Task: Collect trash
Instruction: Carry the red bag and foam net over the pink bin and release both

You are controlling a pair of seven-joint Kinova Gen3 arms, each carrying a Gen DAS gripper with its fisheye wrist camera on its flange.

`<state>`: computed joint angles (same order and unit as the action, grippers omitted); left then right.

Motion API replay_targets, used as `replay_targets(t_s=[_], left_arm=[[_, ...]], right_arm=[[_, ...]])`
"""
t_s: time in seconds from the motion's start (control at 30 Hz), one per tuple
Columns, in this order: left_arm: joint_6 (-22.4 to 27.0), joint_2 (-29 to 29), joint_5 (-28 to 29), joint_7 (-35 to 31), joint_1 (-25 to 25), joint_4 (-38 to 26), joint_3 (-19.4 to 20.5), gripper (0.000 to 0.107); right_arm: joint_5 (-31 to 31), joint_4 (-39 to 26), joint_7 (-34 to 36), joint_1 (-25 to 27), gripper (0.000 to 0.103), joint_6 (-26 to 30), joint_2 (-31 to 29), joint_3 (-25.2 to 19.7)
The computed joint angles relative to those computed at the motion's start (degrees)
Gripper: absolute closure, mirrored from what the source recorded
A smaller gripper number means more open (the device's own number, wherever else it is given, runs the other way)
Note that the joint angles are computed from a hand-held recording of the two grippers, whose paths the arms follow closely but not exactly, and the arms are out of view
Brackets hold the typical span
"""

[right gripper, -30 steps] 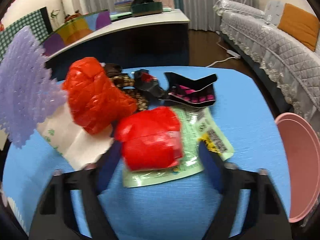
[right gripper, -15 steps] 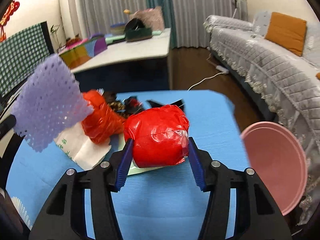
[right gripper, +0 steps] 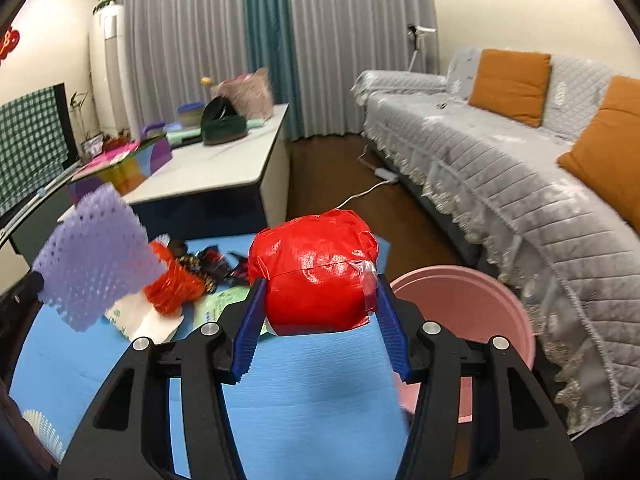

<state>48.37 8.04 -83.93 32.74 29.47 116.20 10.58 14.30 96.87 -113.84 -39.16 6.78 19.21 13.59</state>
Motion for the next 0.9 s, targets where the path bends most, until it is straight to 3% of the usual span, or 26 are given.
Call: replay_targets(t_s=[0.27,0.53,0.9], left_arm=[[-1.70,0.91,0.12,-2.46,0.88,-2.70,0.32,0.098],[-3.99,2.72,2.05,-6.55,2.13,-6.67,-0.31,0.098],[-7.02,6.39,7.02,-14.68,4.34,-13.98,-3.11,0.098]], right_arm=[[2.46,2.43,-0.46,2.94,0.049,1.03,-5.66,0.47],[3.51,2.27,2.40,12.88,0.049,1.82,-8.47,-5.94],[-7.61,-1.72,17.45,29.71,0.049,2.66,-6.78,-17.77]])
